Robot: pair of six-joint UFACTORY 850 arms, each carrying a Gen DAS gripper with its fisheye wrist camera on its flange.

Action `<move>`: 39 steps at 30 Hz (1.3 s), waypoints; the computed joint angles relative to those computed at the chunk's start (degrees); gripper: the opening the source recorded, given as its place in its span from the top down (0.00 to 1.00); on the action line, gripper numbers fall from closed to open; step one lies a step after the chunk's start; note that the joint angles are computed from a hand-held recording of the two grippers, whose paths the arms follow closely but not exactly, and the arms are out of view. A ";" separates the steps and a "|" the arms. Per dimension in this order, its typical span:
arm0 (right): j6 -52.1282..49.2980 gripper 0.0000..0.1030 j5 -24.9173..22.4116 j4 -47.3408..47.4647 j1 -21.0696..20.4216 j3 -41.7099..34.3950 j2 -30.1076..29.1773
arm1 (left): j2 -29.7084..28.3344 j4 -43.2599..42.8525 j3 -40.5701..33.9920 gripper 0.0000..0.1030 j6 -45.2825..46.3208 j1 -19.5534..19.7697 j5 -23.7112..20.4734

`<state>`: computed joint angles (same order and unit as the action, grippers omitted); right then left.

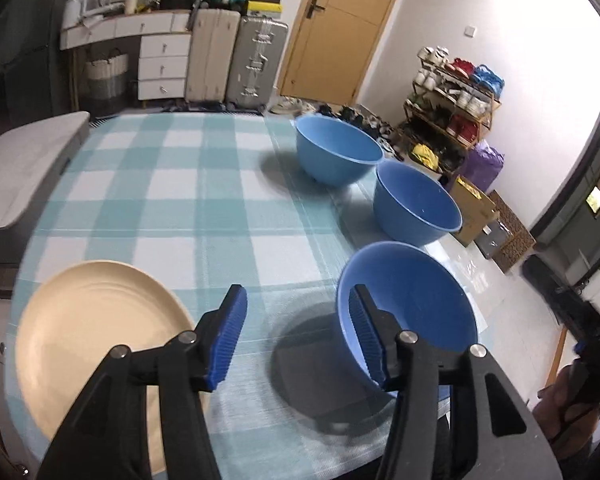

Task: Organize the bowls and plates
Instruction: 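Lower the blue bowl onto the tablecloth and open both grippers, then move both tools toward the next blue bowl on the tablecloth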

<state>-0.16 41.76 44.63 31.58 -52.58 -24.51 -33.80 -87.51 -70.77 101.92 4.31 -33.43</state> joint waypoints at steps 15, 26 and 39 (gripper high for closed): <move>-25.43 0.01 7.70 9.89 7.37 0.44 13.18 | 9.57 -16.69 7.17 0.02 13.95 2.89 -5.12; -38.53 0.01 1.92 19.21 6.76 -1.90 17.97 | 13.10 -25.59 8.25 0.00 25.99 -0.01 -3.89; -30.32 0.01 -4.88 14.57 -0.80 -2.28 8.42 | 5.67 -17.63 1.69 0.00 21.02 -5.99 6.73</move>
